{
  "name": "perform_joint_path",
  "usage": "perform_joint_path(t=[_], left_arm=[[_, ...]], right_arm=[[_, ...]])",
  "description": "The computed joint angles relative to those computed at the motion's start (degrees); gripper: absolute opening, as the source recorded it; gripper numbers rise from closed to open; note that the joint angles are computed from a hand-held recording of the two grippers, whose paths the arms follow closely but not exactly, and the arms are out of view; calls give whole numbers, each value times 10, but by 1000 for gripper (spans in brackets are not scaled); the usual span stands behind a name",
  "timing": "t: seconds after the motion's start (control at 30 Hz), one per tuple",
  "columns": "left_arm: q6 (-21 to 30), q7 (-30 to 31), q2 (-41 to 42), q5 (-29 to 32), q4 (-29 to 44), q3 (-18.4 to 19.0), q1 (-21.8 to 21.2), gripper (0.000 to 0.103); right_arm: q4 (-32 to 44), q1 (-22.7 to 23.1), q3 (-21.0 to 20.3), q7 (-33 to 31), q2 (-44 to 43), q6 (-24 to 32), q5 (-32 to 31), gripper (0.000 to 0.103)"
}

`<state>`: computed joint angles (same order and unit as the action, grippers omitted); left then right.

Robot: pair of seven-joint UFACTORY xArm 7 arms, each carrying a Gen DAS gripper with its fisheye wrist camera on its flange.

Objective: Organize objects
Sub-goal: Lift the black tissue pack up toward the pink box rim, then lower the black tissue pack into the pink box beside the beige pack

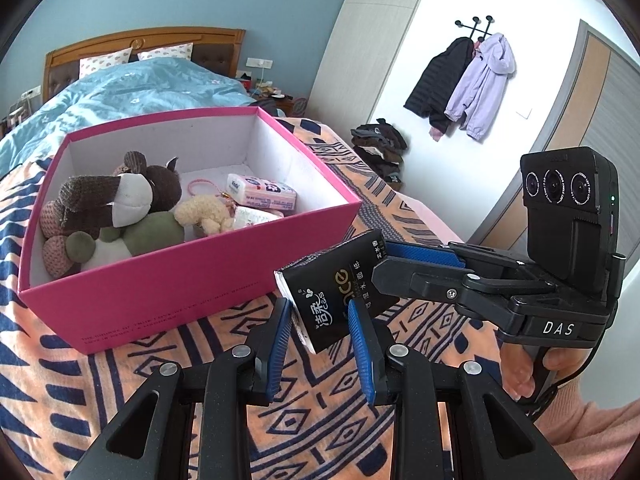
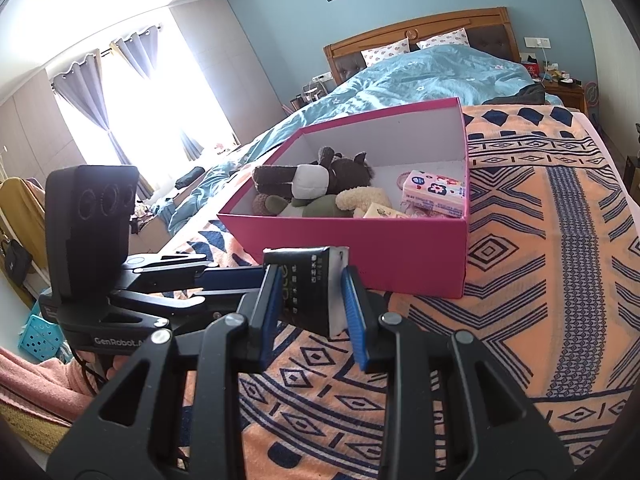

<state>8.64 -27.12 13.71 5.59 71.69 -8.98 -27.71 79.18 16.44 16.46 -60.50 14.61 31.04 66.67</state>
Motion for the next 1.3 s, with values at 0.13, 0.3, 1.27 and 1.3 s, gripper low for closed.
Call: perform_joint_path(t=[0.13, 0.3, 1.27, 1.3], left_arm=[[0, -4, -2, 8, 1, 6, -3, 29], [-2, -18, -5, 24, 2, 15, -7, 29], [-1, -63, -6, 73, 13, 34, 3, 29], [-1, -63, -5, 73, 13, 34, 4, 29]], right_arm=[[4, -1, 1, -1, 1, 2, 2, 34], [9, 0, 2, -5, 3, 3, 6, 34], [89, 1, 24, 25, 56, 3, -42, 34], [92, 1, 25, 27, 59, 3, -45, 34]])
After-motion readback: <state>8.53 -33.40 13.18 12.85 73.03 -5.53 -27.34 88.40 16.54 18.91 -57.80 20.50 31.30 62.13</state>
